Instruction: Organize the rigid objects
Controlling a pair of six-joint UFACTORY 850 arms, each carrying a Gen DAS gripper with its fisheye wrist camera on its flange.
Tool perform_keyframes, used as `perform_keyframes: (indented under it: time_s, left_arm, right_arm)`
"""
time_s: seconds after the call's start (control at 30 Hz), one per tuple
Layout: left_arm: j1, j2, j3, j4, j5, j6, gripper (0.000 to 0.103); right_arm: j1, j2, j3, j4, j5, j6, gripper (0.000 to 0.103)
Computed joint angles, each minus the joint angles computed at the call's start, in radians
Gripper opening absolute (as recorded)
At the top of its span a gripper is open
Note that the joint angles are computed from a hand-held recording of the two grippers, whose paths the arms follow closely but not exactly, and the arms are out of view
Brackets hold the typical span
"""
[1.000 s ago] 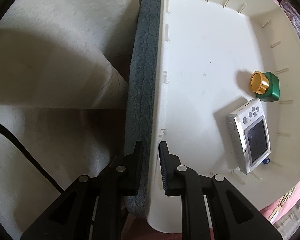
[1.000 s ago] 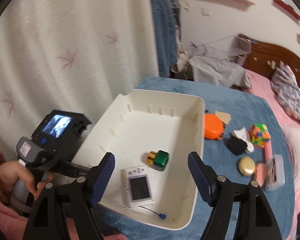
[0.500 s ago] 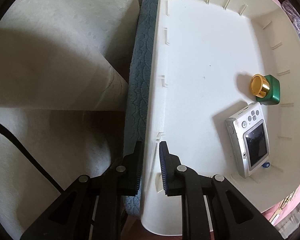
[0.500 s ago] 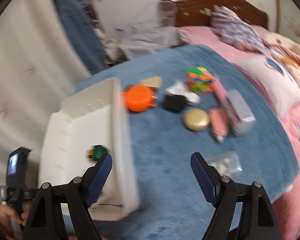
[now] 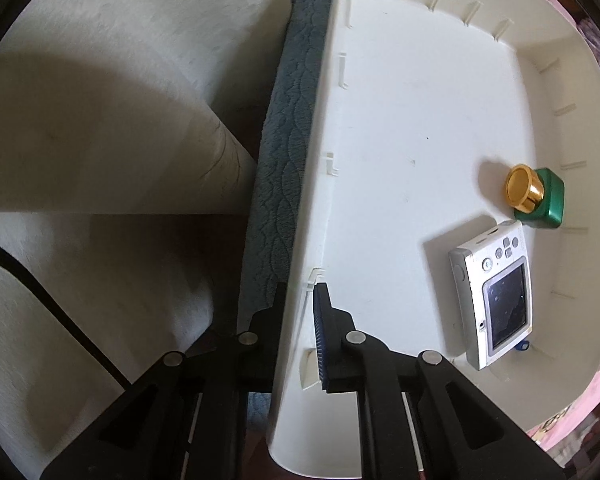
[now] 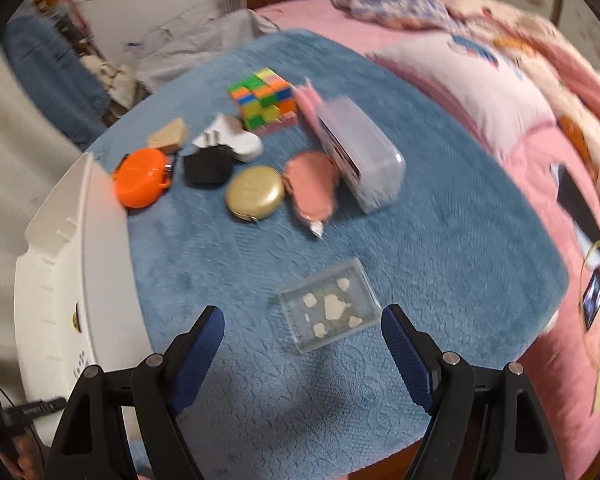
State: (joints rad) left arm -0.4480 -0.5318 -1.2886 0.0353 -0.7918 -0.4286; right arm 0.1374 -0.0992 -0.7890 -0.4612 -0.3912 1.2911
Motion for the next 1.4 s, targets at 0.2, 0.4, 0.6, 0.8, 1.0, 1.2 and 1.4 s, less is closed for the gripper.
perform_keyframes:
  time_s: [0.2, 0.4, 0.6, 0.8, 1.0, 1.2, 1.4]
  left_arm:
    - [0.006, -0.003, -0.007, 0.010, -0.018, -0.027, 0.013]
    - [-0.005, -0.012, -0.018, 0.037, -0.034, -0.067, 0.014]
    - [-0.016, -0.024, -0.019, 0.050, -0.037, -0.100, 0.015]
    - [-0.026, -0.032, -0.020, 0.065, -0.037, -0.119, 0.015]
    - [-0.030, -0.033, -0.018, 0.065, -0.033, -0.116, 0.015]
    - [-0.034, -0.034, -0.017, 0.065, -0.024, -0.099, 0.015]
    - [-0.035, -0.027, -0.009, 0.058, -0.007, -0.060, 0.015]
  right_arm:
    - [-0.042, -0.061, -0.021, 0.226, -0.020, -0.171, 0.082]
    - [-0.069, -0.107, -0.039, 0.359, -0.036, -0.303, 0.082]
    - [-0.086, -0.118, -0.040, 0.395, -0.025, -0.344, 0.081]
    - [-0.096, -0.106, -0.021, 0.434, 0.008, -0.384, 0.074]
    - [-0.092, -0.118, -0.037, 0.426, -0.005, -0.381, 0.071]
    - [-0.075, -0.115, -0.040, 0.426, -0.002, -0.382, 0.068]
    - [-0.049, -0.074, -0.021, 0.371, 0.026, -0.317, 0.068]
